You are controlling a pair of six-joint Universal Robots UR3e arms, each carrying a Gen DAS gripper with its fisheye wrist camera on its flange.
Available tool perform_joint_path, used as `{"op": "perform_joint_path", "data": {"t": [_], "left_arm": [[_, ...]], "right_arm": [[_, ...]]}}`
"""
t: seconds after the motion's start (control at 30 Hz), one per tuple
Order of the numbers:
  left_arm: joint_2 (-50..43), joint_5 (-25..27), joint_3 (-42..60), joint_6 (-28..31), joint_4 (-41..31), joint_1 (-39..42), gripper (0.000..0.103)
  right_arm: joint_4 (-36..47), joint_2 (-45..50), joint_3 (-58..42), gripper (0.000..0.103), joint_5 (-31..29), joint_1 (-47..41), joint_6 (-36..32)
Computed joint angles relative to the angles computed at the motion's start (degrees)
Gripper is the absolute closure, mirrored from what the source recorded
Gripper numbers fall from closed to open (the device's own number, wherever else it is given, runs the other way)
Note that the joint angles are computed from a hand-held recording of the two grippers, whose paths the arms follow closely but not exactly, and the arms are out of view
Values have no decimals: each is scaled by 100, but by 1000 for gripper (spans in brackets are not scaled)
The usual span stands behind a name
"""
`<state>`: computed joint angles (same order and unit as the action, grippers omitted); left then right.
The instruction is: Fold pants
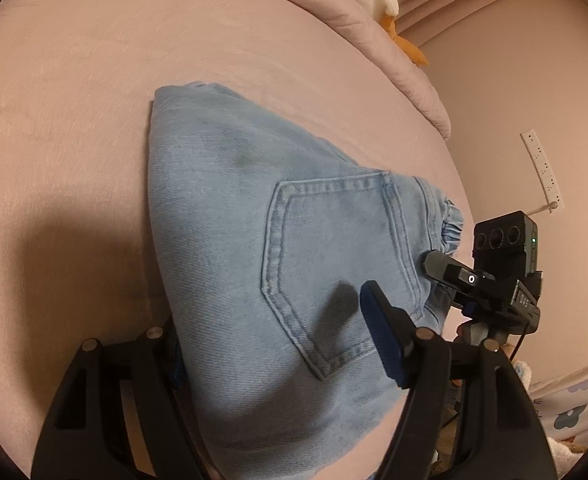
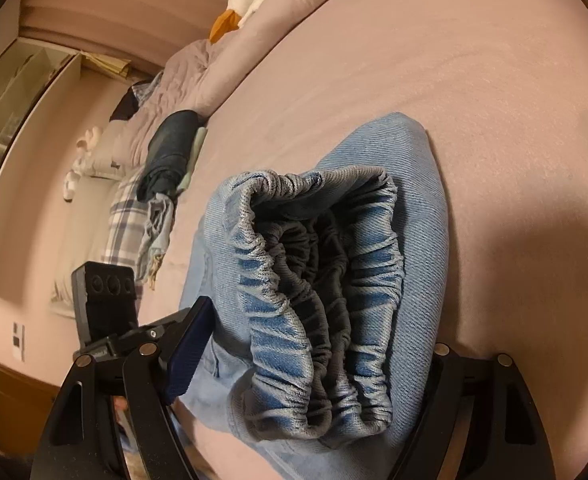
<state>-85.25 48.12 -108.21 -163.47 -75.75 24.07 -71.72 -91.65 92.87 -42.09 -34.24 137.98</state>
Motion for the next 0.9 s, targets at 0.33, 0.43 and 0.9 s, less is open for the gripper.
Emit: {"op": "perform_joint_path", "data": {"t": [0.33, 0.43, 0.9], "left_arm": [[-75, 773, 91, -668, 797, -682, 32], [-152, 954, 170, -748, 888, -810, 32], [-513, 1707, 583, -1090, 1150, -1377, 34]], "right_arm": [[-443, -233, 203, 21, -81, 138, 355], [-551, -264, 248, 21, -110, 164, 421], [-1099, -453, 389, 32, -425, 304, 782]]}}
